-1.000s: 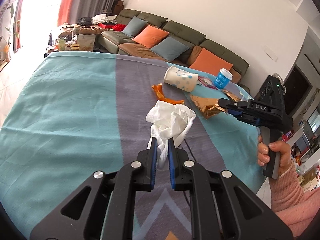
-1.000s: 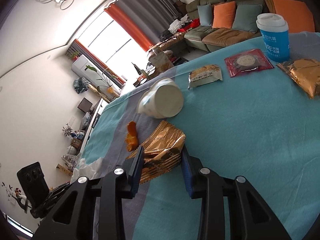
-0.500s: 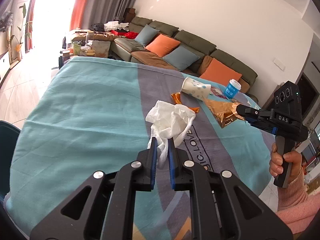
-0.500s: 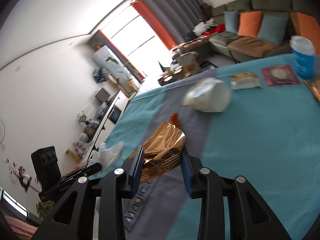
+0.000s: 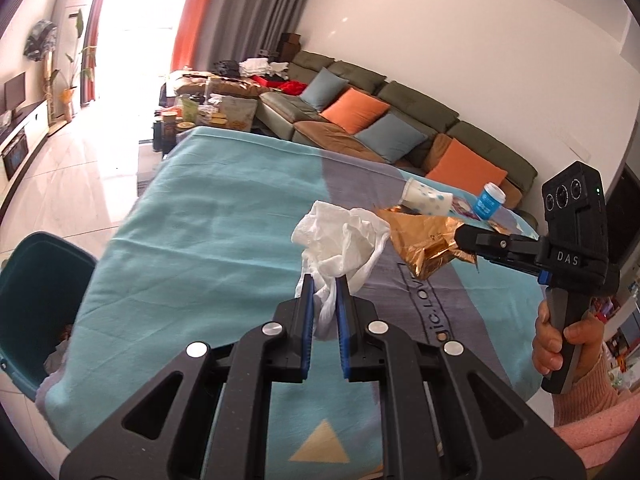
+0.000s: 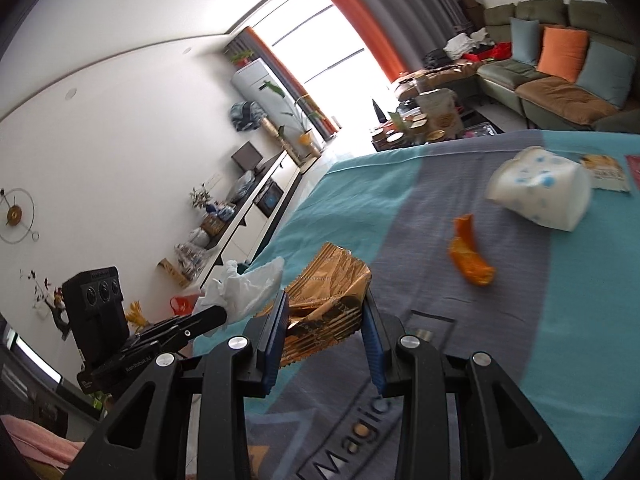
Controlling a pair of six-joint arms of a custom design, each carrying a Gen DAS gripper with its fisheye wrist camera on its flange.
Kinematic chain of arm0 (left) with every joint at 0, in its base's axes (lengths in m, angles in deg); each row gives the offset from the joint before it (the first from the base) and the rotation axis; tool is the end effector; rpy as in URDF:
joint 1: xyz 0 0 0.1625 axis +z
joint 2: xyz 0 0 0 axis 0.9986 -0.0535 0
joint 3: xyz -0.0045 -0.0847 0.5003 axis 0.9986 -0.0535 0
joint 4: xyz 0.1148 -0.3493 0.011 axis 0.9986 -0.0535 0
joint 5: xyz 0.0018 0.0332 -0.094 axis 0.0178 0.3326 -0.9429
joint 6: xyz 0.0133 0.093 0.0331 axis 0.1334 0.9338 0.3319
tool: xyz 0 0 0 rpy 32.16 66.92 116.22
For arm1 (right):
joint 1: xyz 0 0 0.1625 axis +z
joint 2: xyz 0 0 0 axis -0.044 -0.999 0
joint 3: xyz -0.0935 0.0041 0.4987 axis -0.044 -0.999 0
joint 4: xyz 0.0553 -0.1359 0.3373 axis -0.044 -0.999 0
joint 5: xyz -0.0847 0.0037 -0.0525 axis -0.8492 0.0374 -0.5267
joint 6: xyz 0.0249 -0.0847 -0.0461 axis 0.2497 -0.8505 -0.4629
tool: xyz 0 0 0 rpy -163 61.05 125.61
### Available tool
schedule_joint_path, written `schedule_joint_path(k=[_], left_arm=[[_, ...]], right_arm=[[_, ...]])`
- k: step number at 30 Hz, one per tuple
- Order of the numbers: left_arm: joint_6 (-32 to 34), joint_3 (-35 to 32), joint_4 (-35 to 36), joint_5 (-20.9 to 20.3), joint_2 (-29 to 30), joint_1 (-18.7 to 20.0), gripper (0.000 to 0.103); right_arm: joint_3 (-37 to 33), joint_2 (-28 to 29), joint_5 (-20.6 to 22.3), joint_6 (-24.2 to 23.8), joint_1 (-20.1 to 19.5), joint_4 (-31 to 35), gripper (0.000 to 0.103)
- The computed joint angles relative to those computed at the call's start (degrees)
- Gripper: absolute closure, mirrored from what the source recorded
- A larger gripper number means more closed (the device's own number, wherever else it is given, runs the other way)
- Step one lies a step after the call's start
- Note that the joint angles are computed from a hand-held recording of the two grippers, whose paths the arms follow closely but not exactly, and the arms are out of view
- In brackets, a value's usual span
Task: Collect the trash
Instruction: 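Grasp the gold foil wrapper with the right gripper while the left gripper holds the tissue, then carry the held tissue and gold foil wrapper over the teal bin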
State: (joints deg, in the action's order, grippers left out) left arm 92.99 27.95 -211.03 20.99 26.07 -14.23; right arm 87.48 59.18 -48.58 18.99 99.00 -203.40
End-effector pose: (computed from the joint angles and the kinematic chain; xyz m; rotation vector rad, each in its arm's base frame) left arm -0.0215 -0.6634 0.3168 0.4342 2.4781 -1.1185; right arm 0.2423 -0.8226 0.0423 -0.9011 2.8584 -0.6917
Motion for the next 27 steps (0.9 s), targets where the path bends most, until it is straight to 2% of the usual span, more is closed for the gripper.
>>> schedule_joint_path(k=[8,27], left_arm=[[-1.1,1.5,-2.6,2.5,-1.9,0.5,0.092],[-2.5,5.3,-8.1,6.9,-6.1,1.7,0.092]], right_arm=[[-5.8,3.2,0.9,-1.5,1.2,6.2,0.07],[-13.5,8.6,1.7,-4.2,4.3,14.4,0.07]])
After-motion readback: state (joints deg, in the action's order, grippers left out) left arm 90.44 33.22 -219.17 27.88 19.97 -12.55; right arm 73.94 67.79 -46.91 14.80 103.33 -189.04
